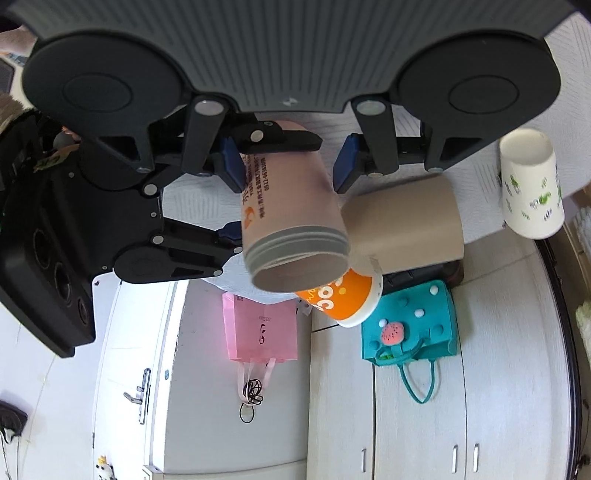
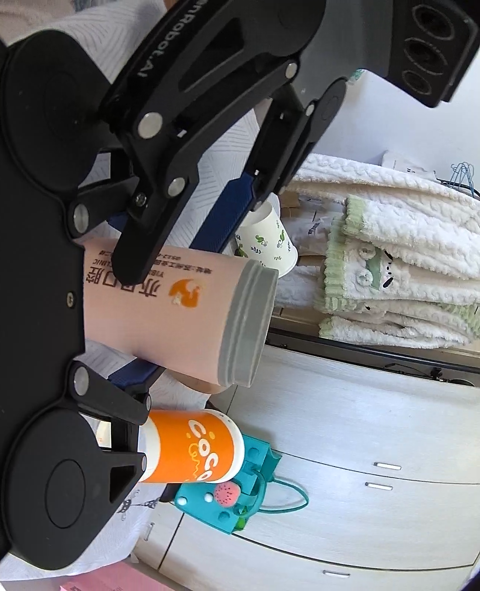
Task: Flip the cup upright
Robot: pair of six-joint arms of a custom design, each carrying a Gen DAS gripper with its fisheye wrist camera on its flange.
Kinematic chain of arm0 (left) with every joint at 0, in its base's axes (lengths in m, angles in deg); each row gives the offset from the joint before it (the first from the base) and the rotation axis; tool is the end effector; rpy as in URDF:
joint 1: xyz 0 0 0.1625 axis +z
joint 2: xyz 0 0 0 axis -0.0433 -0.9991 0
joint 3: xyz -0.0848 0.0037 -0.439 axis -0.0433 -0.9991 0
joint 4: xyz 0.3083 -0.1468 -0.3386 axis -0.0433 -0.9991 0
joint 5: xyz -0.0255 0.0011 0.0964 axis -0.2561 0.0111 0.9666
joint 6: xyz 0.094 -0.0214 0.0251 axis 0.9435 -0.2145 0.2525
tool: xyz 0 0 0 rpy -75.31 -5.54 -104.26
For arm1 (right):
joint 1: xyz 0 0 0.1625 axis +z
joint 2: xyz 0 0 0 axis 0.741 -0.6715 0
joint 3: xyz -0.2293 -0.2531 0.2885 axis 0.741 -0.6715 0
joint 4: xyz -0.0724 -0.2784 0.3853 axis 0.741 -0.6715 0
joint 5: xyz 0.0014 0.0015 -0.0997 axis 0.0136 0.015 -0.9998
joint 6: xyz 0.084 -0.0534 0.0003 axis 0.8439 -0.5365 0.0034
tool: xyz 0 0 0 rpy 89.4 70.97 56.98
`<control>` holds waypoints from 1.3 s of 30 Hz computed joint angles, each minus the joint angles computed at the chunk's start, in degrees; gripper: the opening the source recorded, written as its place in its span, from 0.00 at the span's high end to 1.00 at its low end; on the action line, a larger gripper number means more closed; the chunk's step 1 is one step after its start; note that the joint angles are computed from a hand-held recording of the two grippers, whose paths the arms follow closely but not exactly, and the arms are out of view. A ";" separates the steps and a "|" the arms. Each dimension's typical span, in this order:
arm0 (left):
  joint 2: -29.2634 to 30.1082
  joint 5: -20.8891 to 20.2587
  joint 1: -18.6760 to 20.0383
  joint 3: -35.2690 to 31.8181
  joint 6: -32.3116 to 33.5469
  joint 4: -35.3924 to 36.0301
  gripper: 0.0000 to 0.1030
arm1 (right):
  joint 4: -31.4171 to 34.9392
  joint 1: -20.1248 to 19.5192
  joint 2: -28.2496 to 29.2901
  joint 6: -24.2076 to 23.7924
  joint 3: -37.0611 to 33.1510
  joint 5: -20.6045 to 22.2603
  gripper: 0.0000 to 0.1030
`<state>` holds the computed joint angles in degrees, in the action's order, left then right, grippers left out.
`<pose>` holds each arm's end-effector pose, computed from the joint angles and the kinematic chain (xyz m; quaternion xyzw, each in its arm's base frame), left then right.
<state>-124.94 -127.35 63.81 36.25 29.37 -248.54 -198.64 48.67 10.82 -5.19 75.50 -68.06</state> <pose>-0.1892 -0.7644 0.1957 0.2055 0.8260 -0.4320 0.2982 0.2572 -0.8953 0.0974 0.6672 -0.7145 0.2094 0.0206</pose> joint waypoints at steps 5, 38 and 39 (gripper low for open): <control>-0.16 -0.10 -0.97 1.58 1.23 -2.98 0.45 | 0.55 -0.51 -0.90 0.78 0.68 0.60 0.26; 3.27 24.18 -10.31 8.69 -9.57 -19.14 0.26 | -7.98 -3.64 -12.96 4.87 15.91 3.31 0.14; 3.60 25.24 -10.71 8.66 -9.54 -19.41 0.25 | -8.56 -3.79 -13.74 5.56 16.88 3.51 0.14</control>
